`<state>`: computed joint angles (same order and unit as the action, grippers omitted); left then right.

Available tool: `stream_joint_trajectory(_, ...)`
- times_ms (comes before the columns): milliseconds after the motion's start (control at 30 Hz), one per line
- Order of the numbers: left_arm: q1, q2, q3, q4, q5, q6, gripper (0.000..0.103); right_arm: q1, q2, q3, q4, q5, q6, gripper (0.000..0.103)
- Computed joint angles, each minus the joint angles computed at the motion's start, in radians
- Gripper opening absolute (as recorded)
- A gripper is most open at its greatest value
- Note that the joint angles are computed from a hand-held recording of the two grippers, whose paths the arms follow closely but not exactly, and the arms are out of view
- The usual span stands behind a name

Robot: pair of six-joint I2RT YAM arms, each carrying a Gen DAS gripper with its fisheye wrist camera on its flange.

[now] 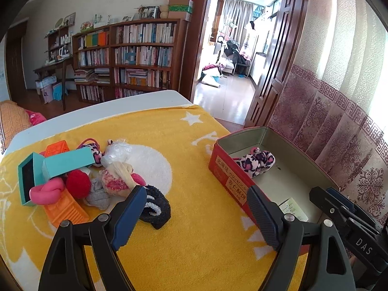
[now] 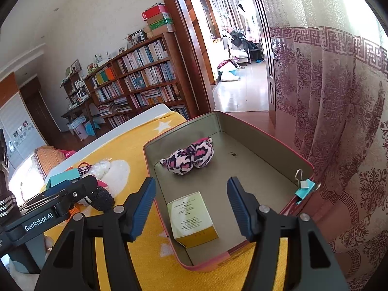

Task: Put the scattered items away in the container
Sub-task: 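Open both grippers to release the items and withdraw toward the toys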

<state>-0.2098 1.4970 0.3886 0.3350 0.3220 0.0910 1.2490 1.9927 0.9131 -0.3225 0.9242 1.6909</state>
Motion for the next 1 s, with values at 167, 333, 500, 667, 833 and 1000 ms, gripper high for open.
stream_joint_trajectory(167, 0.062, 0.009, 0.004, -0.005, 0.014, 0.020, 0.086, -0.017, 0.030, 0.047, 0.045, -0.023, -0.092, 0.065)
stream_joint_trajectory(333, 0.138, 0.028, 0.017, -0.024, 0.050, 0.048, 0.086, -0.025, 0.066, 0.105, 0.063, -0.048, -0.157, 0.067)
stream_joint_trajectory(500, 0.237, 0.058, 0.042, -0.051, 0.101, 0.085, 0.086, -0.031, 0.117, 0.185, 0.067, -0.067, -0.221, 0.069)
stream_joint_trajectory(667, 0.382, 0.110, 0.085, -0.081, 0.161, 0.128, 0.086, -0.043, 0.171, 0.269, 0.078, -0.094, -0.296, 0.070)
stream_joint_trajectory(833, 0.522, 0.174, 0.137, -0.115, 0.207, 0.181, 0.086, -0.052, 0.229, 0.357, 0.093, -0.127, -0.357, 0.070)
stream_joint_trajectory(1000, 0.643, 0.252, 0.206, -0.161, 0.242, 0.229, 0.086, -0.061, 0.279, 0.433, 0.102, -0.158, -0.415, 0.070)
